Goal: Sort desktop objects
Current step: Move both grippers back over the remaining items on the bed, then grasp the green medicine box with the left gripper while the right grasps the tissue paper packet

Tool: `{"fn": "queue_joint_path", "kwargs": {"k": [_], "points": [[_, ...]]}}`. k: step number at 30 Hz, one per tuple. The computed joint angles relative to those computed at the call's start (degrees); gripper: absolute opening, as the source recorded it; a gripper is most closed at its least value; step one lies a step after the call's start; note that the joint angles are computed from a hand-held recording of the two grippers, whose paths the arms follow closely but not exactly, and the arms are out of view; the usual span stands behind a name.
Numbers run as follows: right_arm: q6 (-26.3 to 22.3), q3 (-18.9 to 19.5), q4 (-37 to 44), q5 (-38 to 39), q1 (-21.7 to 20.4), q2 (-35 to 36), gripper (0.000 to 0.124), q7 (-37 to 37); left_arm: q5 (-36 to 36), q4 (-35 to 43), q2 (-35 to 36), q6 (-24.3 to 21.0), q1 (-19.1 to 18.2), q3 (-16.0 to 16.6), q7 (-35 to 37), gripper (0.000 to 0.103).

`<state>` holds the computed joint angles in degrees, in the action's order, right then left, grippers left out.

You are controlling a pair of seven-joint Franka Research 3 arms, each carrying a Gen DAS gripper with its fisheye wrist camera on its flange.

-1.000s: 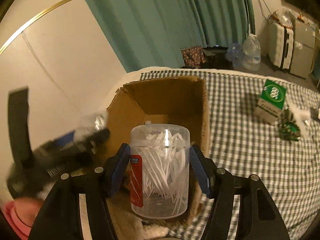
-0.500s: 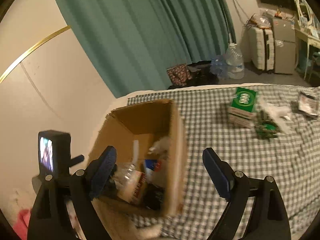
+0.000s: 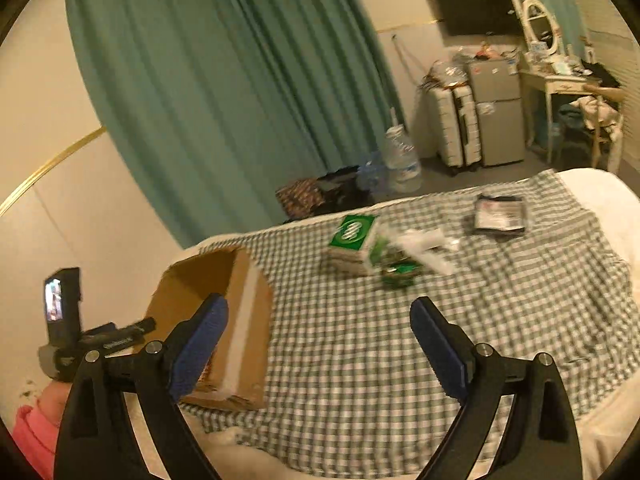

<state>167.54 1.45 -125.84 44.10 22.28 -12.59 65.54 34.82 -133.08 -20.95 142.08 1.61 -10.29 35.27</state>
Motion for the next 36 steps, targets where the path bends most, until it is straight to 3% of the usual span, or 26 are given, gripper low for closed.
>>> {"fn": "queue_joint_path", "kwargs": {"k": [7,13,19,24,28,33,36], "points": [[1.87,-5.17,-4.19,7.46,0.38,-2.94,0.093,-9.15,4.69,6.62,6.57,2.89,-3.87,-5.37,-6.78,0.103],[3.07,-6.96,-3.25,14.67,-0.47,1.26,0.094,-16.23,10.09,13.71,18.15,3.17,-8.78,-5.70,-11.43,0.103],[3.62,-4.57,-0.07,15.63,-5.09,9.26,0.094,-20.17,17.06,20.74,30.16,5.83,-12.92,-1.24,-16.38,0.103],[4.03,-2.29,6.46,15.13,-9.26,17.82,0.094,-20.71,16.24,28.33,39.92,9.09,-14.44,3.30,-16.88,0.103],[3.83,-1.62,16.13,9.50,-12.15,27.57,0.094,-16.18,14.33,34.57,46.61,10.54,-14.90,6.31,-15.20,0.103],[-0.26,-1.65,30.88,3.89,-15.58,39.20,0.094,-6.83,14.22,44.64,55.44,13.95,-15.98,10.41,-11.55,0.103],[-3.67,-4.10,41.76,-3.38,-15.61,47.16,0.094,0.49,13.71,50.33,60.07,14.40,-16.78,12.43,-8.97,0.103]]}}
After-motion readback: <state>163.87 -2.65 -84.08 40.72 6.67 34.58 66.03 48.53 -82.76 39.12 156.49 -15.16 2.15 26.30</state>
